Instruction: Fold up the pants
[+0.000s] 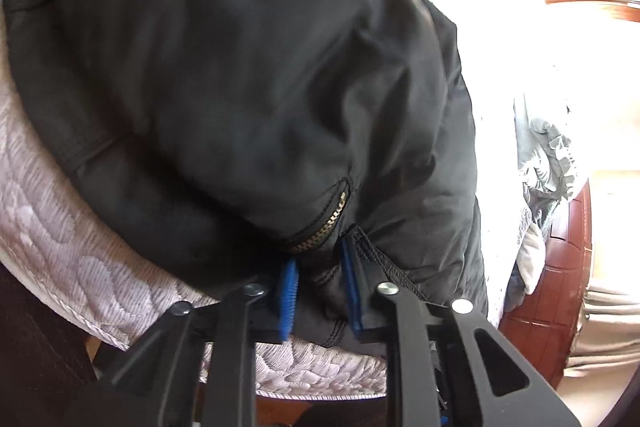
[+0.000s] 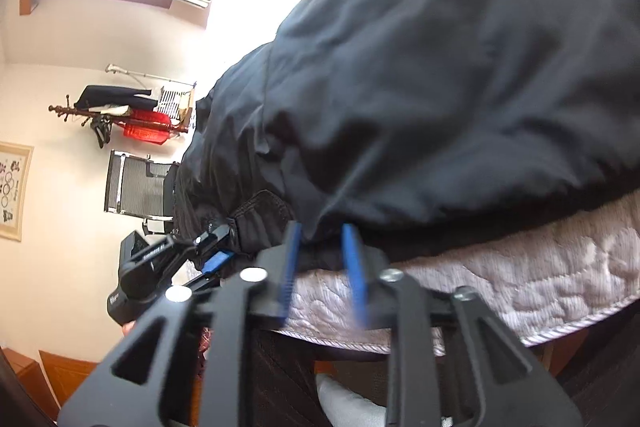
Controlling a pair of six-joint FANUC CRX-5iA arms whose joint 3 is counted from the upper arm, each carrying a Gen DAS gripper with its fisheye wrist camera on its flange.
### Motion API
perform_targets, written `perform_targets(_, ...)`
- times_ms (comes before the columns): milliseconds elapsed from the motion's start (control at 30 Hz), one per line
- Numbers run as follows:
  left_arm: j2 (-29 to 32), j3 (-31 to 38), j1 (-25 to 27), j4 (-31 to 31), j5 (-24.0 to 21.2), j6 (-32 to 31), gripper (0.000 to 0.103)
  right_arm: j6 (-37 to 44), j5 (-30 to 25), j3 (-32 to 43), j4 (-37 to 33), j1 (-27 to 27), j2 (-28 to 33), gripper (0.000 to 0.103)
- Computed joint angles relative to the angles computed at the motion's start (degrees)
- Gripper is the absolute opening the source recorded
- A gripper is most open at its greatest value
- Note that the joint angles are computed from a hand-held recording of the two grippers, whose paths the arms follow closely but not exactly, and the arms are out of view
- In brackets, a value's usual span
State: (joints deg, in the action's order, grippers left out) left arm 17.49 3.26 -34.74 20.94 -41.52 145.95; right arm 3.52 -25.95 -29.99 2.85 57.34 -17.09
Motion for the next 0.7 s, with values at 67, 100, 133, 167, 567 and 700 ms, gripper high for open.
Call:
perform_targets(67, -0.28, 1.34, -0.47, -3.26, -0.93, 1.38, 0.015, -0.36, -0.36, -0.06, -0.87, -0.06, -0.16, 0.031)
perform_targets(100, -0.36, 2.29, -0.86, -5.16, -1.77, 2.32, 0.014, -0.39, -0.32, -0.11, -1.07, -0.03, -0.21, 0.032)
perform_targets(133, -0.33, 3.44, -1.2, -7.04, -2.54, 3.2, 0.013, -0.47, -0.2, -0.28, -0.81, -0.01, -0.32, 0.032)
perform_targets(167, -0.21, 5.01, -1.8, -9.53, -3.61, 4.28, 0.012, -1.16, -0.2, -0.45, 0.08, 0.06, -0.32, 0.032)
perform_targets(567, -0.47, 10.56, -6.35, -20.5, -10.69, 9.86, 0.01, 5.33, -11.79, 5.7, 0.38, 0.06, 3.1, 0.001)
perform_targets(700, 0.02, 9.06, -5.83, -19.54, -9.04, 8.36, 0.015, 4.84, -11.59, 5.07, 0.68, 0.23, 2.78, 0.001)
